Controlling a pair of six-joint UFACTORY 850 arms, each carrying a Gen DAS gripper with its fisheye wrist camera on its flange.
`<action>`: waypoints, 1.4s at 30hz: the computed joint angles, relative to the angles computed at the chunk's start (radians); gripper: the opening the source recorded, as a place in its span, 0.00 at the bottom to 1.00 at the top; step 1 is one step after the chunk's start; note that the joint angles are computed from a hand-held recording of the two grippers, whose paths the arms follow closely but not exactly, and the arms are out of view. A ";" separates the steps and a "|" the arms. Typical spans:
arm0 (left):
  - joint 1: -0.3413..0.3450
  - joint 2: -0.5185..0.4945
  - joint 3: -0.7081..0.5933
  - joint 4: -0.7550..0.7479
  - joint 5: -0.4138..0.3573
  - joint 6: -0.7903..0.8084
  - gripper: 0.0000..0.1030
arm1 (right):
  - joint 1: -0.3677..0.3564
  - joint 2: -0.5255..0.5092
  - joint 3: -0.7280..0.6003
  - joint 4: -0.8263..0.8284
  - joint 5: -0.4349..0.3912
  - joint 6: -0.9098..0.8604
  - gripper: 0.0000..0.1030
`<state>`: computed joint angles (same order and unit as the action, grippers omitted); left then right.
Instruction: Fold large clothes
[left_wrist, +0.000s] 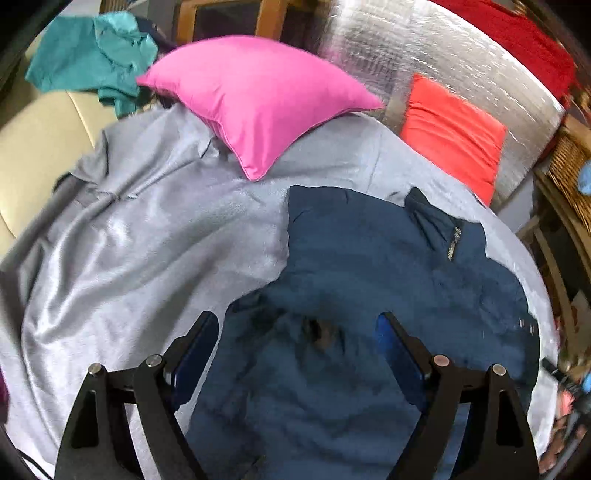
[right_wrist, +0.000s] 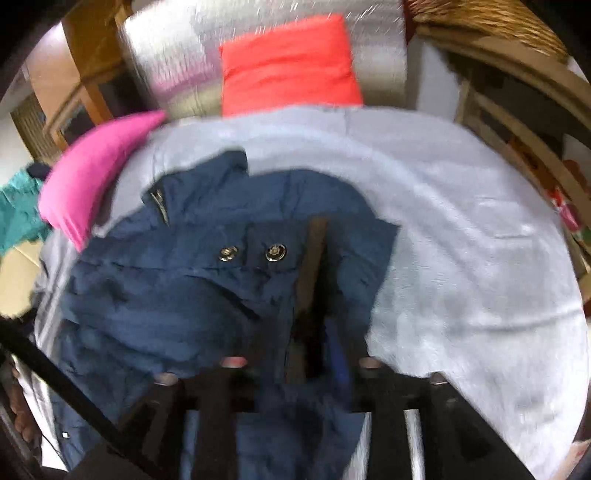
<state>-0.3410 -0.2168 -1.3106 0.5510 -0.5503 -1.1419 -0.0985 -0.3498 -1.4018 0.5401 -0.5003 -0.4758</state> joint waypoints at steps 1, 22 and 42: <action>-0.011 0.014 0.017 0.026 -0.007 -0.017 0.85 | -0.013 0.045 0.052 0.075 0.021 -0.063 0.74; -0.404 0.437 0.479 0.529 -0.205 -0.607 0.85 | -0.124 0.642 0.693 0.627 -0.027 -0.517 0.74; -0.302 0.508 0.568 0.273 -0.123 -0.427 0.85 | -0.128 0.663 0.751 0.362 -0.081 -0.259 0.74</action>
